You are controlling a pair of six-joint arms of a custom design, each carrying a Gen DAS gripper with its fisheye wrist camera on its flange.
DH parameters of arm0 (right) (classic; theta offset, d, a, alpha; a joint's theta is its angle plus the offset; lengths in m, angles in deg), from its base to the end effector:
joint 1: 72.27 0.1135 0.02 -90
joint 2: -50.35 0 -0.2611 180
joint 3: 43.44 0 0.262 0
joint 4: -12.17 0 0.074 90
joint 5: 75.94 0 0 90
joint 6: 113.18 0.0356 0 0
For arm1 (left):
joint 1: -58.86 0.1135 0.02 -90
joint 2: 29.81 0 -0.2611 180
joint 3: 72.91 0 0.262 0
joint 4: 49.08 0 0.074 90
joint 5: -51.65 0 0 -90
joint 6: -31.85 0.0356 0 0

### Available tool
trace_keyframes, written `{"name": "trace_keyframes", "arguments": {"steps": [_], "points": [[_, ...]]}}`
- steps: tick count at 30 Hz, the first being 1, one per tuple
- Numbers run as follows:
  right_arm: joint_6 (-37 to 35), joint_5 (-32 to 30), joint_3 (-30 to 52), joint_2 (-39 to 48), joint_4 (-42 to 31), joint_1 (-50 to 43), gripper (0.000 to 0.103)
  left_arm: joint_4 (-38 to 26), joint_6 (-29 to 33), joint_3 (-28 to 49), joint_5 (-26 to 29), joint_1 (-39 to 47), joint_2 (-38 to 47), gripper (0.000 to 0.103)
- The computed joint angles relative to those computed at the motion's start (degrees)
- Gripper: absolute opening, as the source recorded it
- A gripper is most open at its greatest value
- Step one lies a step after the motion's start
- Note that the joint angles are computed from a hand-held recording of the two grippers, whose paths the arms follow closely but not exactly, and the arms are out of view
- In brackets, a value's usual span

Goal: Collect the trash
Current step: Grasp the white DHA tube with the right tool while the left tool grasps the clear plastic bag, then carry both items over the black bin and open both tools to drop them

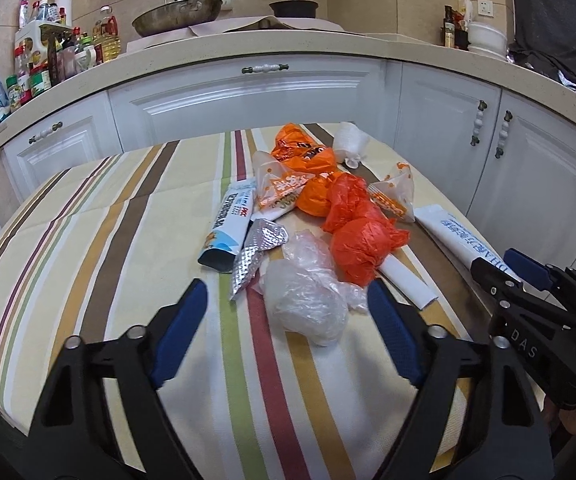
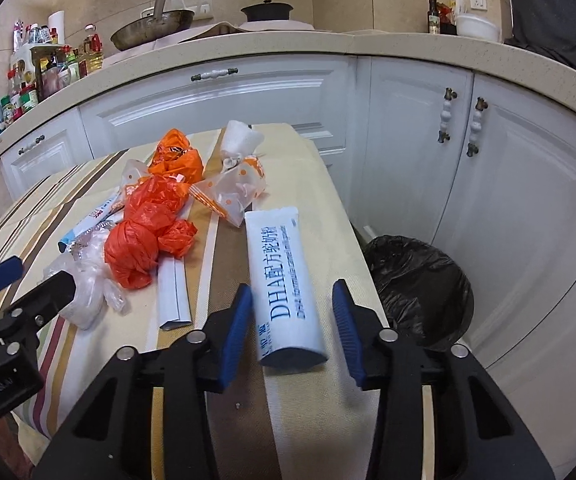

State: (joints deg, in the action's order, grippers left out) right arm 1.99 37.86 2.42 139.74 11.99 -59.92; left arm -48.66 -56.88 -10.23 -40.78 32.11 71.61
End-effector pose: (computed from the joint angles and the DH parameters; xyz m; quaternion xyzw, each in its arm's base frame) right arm 0.2807 0.0468 0.1205 0.1810 0.8851 -0.0558 0.4252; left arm 0.3240 -0.1616 0.1375 0.2089 0.8753 -0.0775 0.4292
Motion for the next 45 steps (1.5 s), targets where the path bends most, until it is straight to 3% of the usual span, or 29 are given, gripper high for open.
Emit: {"name": "trace_keyframes", "arguments": {"steps": [2, 8, 18, 29, 35, 45], "points": [[-0.3, -1.4, -0.4, 0.0, 0.8, -0.5, 0.036, 0.1, 0.3, 0.2, 0.6, -0.1, 0.6, 0.073], [-0.8, -3.0, -1.1, 0.3, 2.4, -1.3, 0.032, -0.5, 1.3, 1.5, 1.3, -0.5, 2.5, 0.045], [-2.7, -3.8, -2.7, -1.4, 3.8, -1.4, 0.020, 1.3, 1.5, -0.1, 0.3, -1.2, 1.4, 0.043], [-2.8, 0.8, -5.5, -7.1, 1.7, -0.2, 0.019, 2.4, 0.6, -3.8, -2.5, -2.0, -4.7, 0.042], [-3.5, 4.5, -7.0, -13.5, -1.7, -1.4, 0.019, -0.4, -1.0, -1.2, -2.2, -3.2, -5.9, 0.042], [-6.0, 2.3, -9.8, -20.6, -1.9, -11.3, 0.019, -1.0, -1.0, 3.8, -2.9, -9.7, -5.6, 0.042]]}}
